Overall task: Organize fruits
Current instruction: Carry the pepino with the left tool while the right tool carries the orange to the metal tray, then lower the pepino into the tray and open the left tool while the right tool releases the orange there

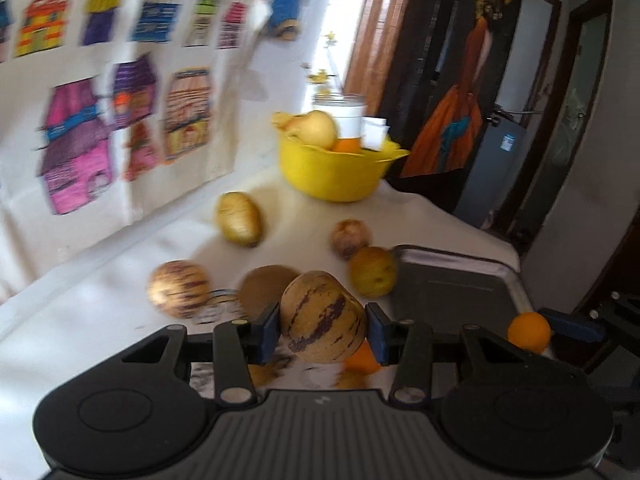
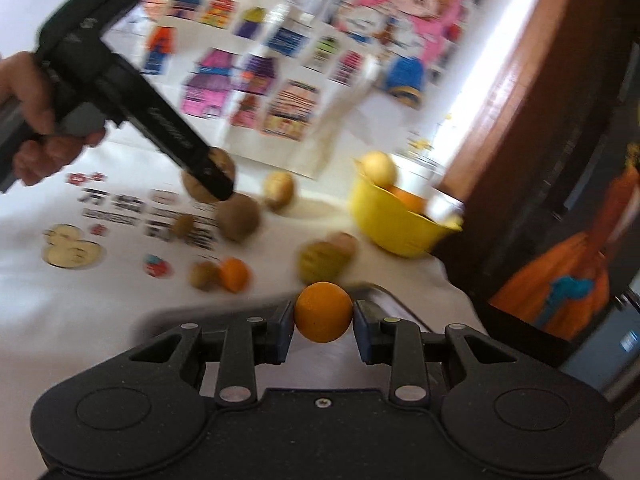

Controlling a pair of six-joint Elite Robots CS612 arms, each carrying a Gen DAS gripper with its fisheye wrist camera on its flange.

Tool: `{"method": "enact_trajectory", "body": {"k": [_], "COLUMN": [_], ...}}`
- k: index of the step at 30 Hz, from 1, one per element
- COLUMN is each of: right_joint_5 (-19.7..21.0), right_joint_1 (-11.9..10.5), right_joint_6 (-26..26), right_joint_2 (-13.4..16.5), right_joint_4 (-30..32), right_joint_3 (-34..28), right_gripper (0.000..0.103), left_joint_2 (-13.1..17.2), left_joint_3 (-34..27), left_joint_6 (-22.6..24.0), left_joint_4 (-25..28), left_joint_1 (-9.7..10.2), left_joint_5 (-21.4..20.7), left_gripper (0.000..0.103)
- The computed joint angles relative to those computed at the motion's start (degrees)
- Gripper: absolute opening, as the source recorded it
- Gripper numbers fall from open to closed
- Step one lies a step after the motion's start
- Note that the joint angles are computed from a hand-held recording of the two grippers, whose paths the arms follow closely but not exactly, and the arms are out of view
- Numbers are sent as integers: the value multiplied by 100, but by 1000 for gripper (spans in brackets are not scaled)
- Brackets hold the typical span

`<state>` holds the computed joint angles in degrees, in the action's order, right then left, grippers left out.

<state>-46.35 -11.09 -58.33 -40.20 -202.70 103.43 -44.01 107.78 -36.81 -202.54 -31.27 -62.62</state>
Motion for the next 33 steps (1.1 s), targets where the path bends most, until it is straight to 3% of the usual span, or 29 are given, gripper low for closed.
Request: {"method": "enact_trajectory", "body": {"k": [4,8,15,20,33], "right_joint_5": [-192,-147,-319,-325,-334], "right_joint_1": [-79,-136,-113,-99,-58], "right_joint_6": [297,316,456,646,592], "right_joint_2": [180,461,825,975,1081], "right_joint_4": [-101,231,600,758,1115], "right_joint_3": [-356,-872,-1463,-1717,-1956], "right_gripper": [34,34,34,34,34], "left_joint_2": [162,396,871,1052,1093], "left_joint_3": [-384,-832,-1619,-1914,-1971], "left_joint_6": [228,432,798,930,1037], "left_joint_4": [123,287,531,709,1111], "left_joint_1": [21,63,144,155,145], "left_joint_5": [-317,-664,-1240,-1444,-1317], "left_gripper": [49,49,49,49,49]}}
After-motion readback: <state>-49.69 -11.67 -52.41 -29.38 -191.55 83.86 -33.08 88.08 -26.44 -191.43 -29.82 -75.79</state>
